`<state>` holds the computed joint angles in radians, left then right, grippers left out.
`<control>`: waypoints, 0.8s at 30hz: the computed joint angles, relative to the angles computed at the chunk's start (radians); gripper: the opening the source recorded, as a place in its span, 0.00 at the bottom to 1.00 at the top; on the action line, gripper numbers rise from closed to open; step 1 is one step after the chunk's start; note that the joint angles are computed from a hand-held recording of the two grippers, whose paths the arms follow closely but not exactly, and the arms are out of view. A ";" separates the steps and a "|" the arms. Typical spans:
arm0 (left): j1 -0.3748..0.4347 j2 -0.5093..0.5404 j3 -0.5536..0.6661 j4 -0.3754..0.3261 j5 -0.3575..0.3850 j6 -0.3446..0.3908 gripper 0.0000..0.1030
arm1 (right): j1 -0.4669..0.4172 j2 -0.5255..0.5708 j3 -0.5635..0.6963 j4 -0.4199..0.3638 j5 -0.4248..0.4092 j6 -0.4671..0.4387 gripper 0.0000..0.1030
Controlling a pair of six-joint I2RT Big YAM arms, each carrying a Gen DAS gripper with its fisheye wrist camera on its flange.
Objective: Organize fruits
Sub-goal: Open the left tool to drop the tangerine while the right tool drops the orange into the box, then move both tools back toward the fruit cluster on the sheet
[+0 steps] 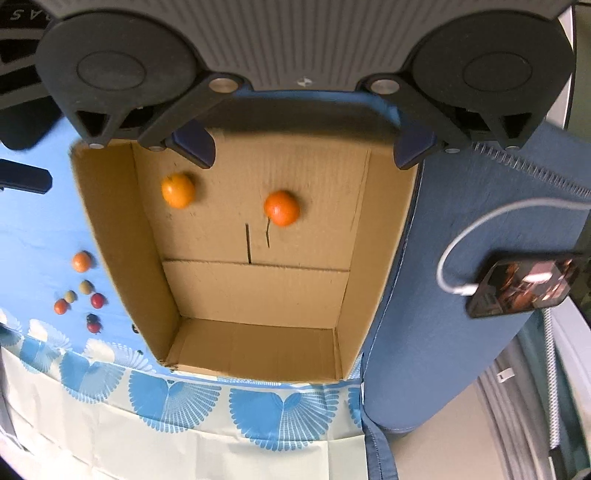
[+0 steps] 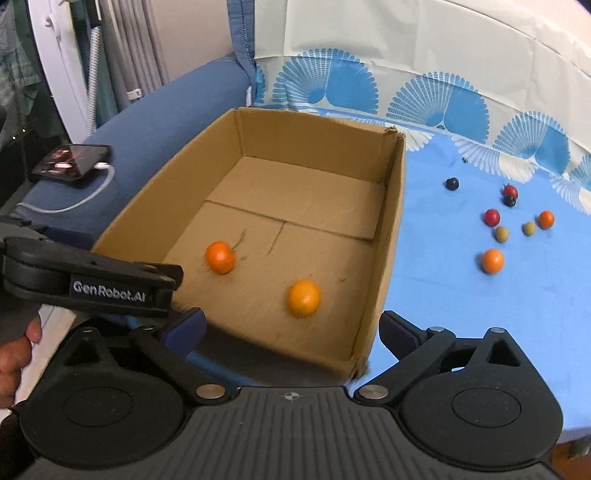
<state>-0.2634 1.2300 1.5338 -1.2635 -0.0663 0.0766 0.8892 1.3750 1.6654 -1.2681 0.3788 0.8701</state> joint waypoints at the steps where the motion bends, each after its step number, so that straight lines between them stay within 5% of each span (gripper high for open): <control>1: -0.001 -0.021 -0.011 -0.004 -0.006 -0.002 1.00 | 0.017 0.001 0.009 -0.014 0.015 0.016 0.98; 24: 0.015 -0.262 -0.077 -0.049 -0.040 -0.044 1.00 | 0.211 -0.035 0.116 -0.162 0.254 0.141 0.99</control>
<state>-0.2480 0.9676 1.4568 -1.3123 -0.1061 0.0326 1.1002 1.3402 1.7811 -1.4305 0.6326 1.0107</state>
